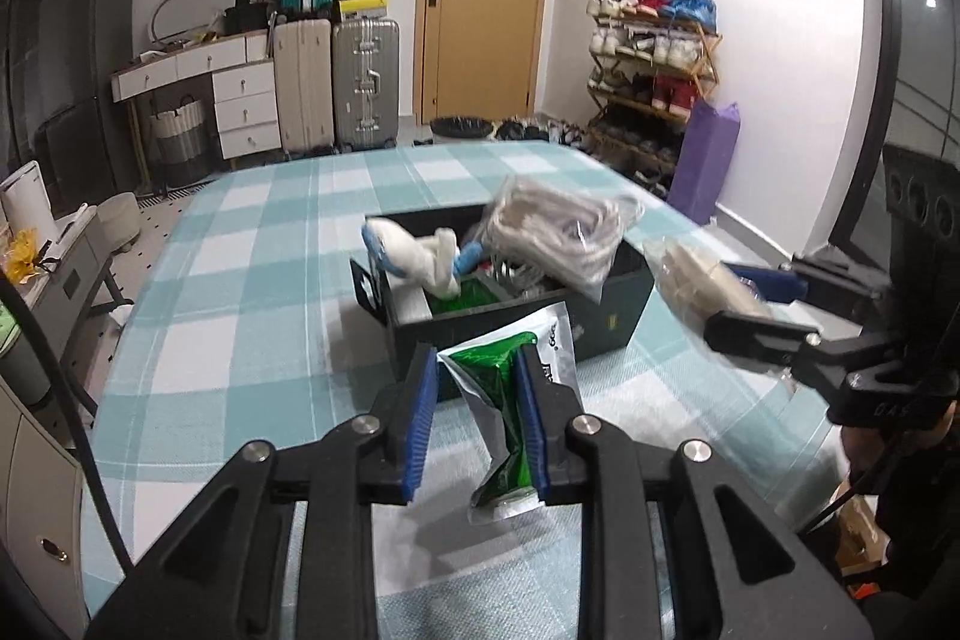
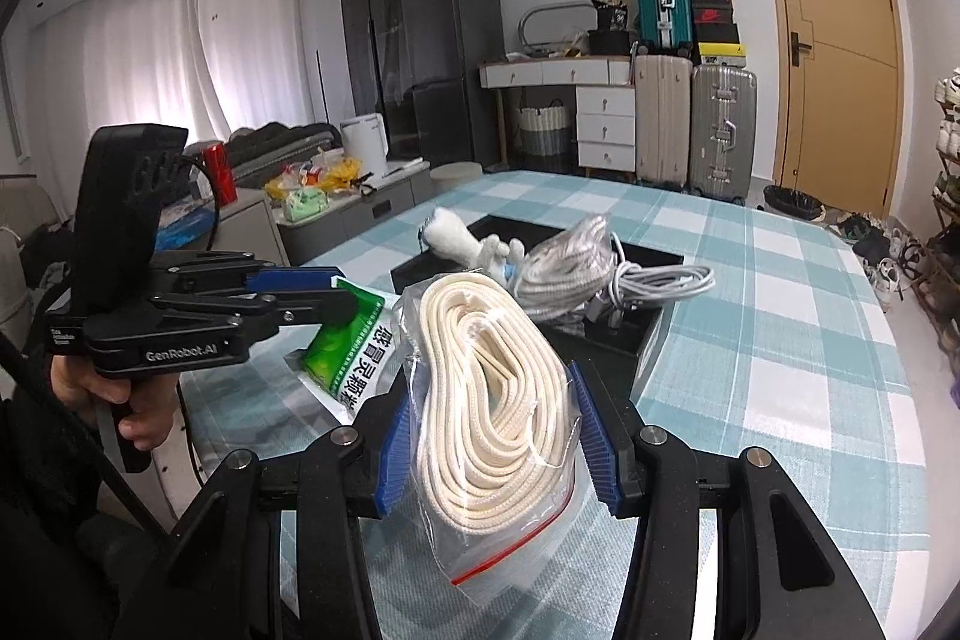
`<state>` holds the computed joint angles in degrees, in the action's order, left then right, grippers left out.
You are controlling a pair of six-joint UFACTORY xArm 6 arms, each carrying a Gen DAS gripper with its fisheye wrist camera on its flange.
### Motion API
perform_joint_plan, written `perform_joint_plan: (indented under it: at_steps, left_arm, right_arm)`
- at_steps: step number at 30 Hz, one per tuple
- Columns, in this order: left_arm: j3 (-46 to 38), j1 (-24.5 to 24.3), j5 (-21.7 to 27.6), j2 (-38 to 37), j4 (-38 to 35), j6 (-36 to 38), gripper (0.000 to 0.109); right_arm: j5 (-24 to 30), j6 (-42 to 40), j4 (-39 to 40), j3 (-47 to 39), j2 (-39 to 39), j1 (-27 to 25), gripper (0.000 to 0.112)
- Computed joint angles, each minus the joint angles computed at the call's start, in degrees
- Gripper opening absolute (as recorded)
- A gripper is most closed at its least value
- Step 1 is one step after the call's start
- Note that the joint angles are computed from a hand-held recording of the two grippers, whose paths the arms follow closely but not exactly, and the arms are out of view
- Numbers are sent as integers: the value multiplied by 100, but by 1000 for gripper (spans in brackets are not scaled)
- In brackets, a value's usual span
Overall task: Organize soft objects
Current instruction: 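Carry the cream rope coil and green packet into the black box and release both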
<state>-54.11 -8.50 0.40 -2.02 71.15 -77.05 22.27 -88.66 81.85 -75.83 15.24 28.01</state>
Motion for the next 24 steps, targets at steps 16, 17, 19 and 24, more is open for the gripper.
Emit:
perform_joint_plan:
  at_steps: [16, 17, 19, 24]
  left_arm:
    - [-1164, 209, 104, 502, 1829, -1893, 24]
    - [-1265, 236, 72, 570, 1980, -2079, 24]
    - [-1436, 267, 90, 698, 2036, -2194, 24]
    - [-1814, 312, 150, 1030, 2220, -2424, 24]
  right_arm:
    - [-516, -673, 1668, -642, 322, -68, 49]
    - [-522, -671, 1707, -691, 350, -70, 49]
    - [-524, -648, 1782, -855, 458, -76, 49]
    - [-432, -207, 1624, -1338, 815, -100, 49]
